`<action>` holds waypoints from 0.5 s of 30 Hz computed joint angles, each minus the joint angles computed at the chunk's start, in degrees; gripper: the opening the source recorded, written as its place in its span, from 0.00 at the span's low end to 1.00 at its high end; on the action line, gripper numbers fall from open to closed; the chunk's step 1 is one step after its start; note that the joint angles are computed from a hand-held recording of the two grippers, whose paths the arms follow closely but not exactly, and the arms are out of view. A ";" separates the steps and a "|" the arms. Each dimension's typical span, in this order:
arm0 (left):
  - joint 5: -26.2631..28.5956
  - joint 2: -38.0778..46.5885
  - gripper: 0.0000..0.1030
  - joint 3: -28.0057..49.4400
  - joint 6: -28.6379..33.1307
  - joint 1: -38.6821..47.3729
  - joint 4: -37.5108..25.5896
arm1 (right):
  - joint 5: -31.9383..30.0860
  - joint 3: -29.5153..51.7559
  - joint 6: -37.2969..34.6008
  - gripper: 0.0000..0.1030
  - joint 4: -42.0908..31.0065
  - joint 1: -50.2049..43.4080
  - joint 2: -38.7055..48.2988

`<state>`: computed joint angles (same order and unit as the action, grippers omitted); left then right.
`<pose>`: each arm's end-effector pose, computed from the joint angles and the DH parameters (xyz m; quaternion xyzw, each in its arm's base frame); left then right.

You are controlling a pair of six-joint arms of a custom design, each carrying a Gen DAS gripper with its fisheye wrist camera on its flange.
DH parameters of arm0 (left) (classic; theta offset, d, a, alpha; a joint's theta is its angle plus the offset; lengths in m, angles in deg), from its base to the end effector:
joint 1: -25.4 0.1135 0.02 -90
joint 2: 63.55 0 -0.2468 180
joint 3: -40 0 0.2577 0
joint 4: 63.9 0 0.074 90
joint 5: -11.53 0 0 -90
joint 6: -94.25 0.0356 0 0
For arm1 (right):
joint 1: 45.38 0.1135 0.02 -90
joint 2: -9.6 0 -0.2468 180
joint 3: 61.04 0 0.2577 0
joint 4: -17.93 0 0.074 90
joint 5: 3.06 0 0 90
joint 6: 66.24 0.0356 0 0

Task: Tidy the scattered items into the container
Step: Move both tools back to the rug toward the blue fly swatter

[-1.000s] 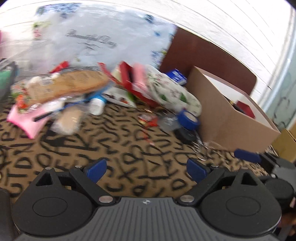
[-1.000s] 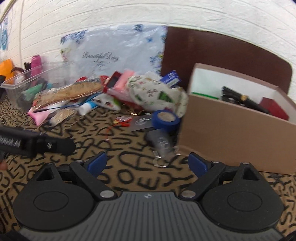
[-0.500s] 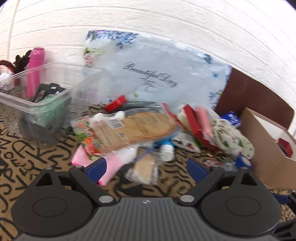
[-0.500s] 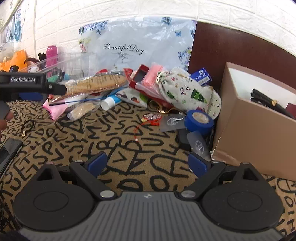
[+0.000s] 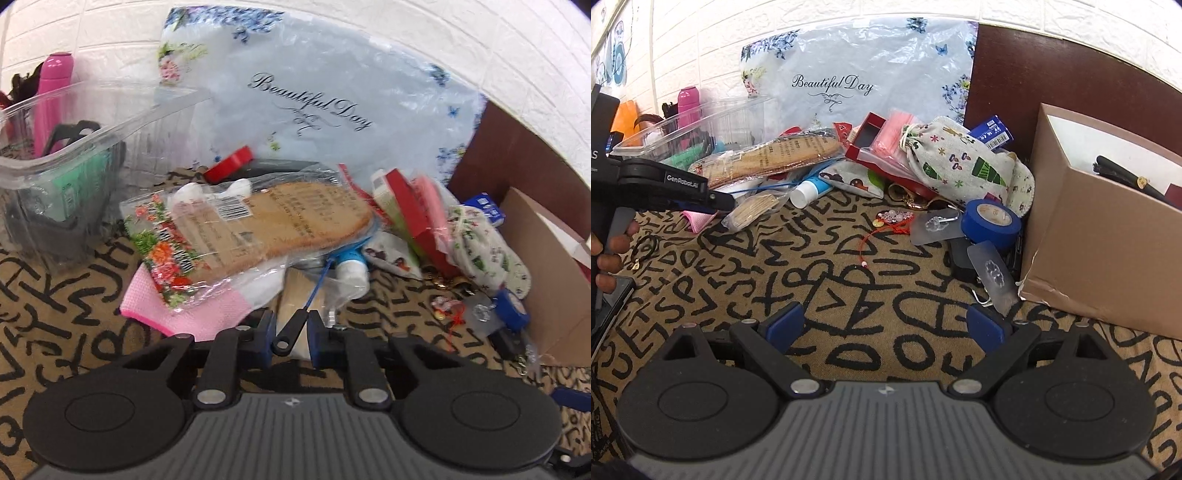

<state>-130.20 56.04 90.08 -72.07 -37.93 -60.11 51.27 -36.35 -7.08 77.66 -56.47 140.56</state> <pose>0.1469 -0.2301 -0.0008 -0.1907 0.8637 -0.0305 0.4656 0.1810 -0.0143 -0.0222 -0.2634 0.8517 0.1396 0.4309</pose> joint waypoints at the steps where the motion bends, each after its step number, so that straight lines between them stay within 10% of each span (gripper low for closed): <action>1: -0.47 -0.32 0.14 0.12 0.11 -0.65 -0.39 | 0.13 0.13 0.11 0.90 -0.09 0.07 0.14; 15: -0.49 3.41 0.08 10.30 -4.20 -16.43 -11.79 | -1.08 0.25 0.71 0.90 0.24 -1.83 0.32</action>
